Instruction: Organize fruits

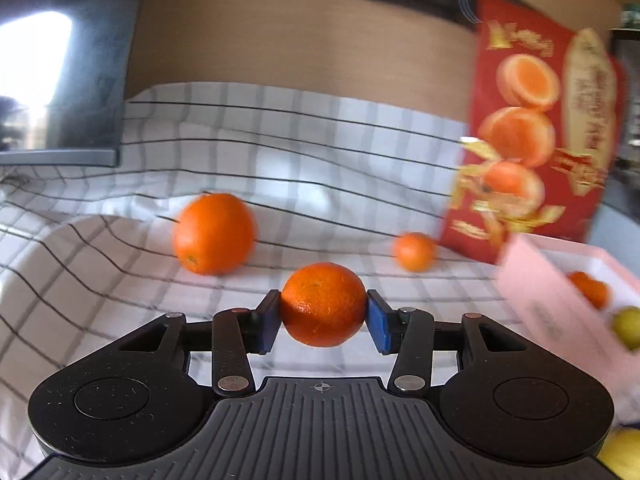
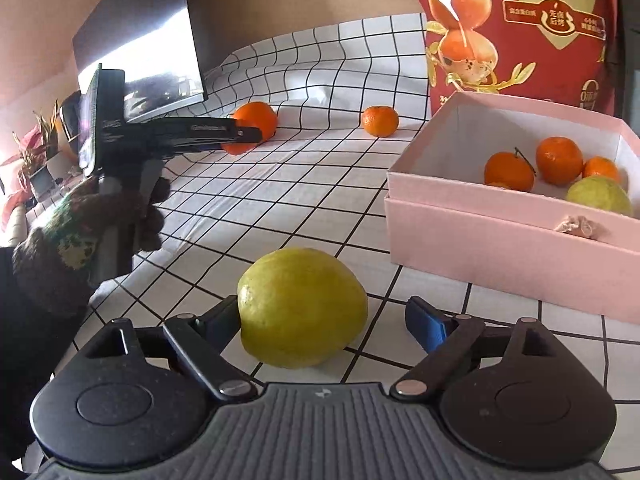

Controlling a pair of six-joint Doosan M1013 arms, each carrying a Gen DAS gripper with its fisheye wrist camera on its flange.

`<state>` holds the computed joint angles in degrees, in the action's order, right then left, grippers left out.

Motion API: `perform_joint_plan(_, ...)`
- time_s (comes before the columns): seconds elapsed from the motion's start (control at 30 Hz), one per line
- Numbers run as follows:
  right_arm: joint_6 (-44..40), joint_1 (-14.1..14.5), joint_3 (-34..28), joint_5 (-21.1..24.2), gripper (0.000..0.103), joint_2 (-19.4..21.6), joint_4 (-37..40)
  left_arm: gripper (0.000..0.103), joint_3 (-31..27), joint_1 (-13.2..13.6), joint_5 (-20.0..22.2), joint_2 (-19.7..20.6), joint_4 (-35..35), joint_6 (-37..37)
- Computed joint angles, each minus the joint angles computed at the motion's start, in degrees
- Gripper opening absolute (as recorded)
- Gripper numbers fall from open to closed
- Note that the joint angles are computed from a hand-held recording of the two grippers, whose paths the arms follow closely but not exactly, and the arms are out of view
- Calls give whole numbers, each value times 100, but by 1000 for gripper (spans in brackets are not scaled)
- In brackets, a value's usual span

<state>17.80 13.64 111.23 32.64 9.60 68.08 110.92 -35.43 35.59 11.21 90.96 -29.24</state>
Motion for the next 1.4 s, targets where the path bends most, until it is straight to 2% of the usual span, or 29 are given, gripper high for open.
perform_joint_plan(0.1, -2, -1, -1, 4, 89, 2, -6, 50, 199, -99, -799, -225, -251, 95)
perform_joint_plan(0.17, 6, 5, -1, 2, 89, 0, -26, 50, 304, -241, -968, -312, -499, 320)
perform_joint_plan(0.23, -1, 9, 6, -11, 89, -7, -17, 50, 414, -427, -967, -369, -429, 309)
perform_joint_plan(0.37, 16, 4, 4, -8, 90, -5, -32, 50, 530, -609, -929, -384, -123, -50)
perform_joint_plan(0.53, 186, 43, -24, -47, 93, -6, -261, 50, 565, -582, -1125, -300, 191, -596)
perform_joint_plan(0.77, 628, 219, -7, -385, 98, -62, -769, 51, 537, -571, -1232, -268, 1, -595)
perform_joint_plan(0.83, 732, 218, -16, -340, 102, -62, -818, 51, 534, -609, -1149, -256, -25, -584)
perform_joint_plan(0.93, 895, 204, -32, -254, 103, -68, -908, 51, 517, -634, -1087, -241, -95, -507)
perform_joint_plan(1.03, 1066, 275, -35, -321, 103, -105, -1306, 51, 521, -608, -1132, -239, -15, -602)
perform_joint_plan(1.1, 1206, 304, -76, -191, 103, -132, -1713, 51, 525, -596, -1152, -237, 48, -680)
perform_joint_plan(1.2, 1386, 132, -34, 65, 101, -182, -1317, 51, 525, -603, -1137, -239, 28, -650)
perform_joint_plan(1.23, 1410, 83, -12, 99, 96, -204, -1235, 51, 527, -607, -1128, -241, 29, -649)
perform_joint_plan(1.3, 1497, 76, 89, -199, 93, -294, -1328, 51, 528, -611, -1120, -242, 36, -641)
perform_joint_plan(1.4, 1870, 196, 338, -1173, 93, -488, -1897, 51, 526, -618, -1111, -243, 24, -623)
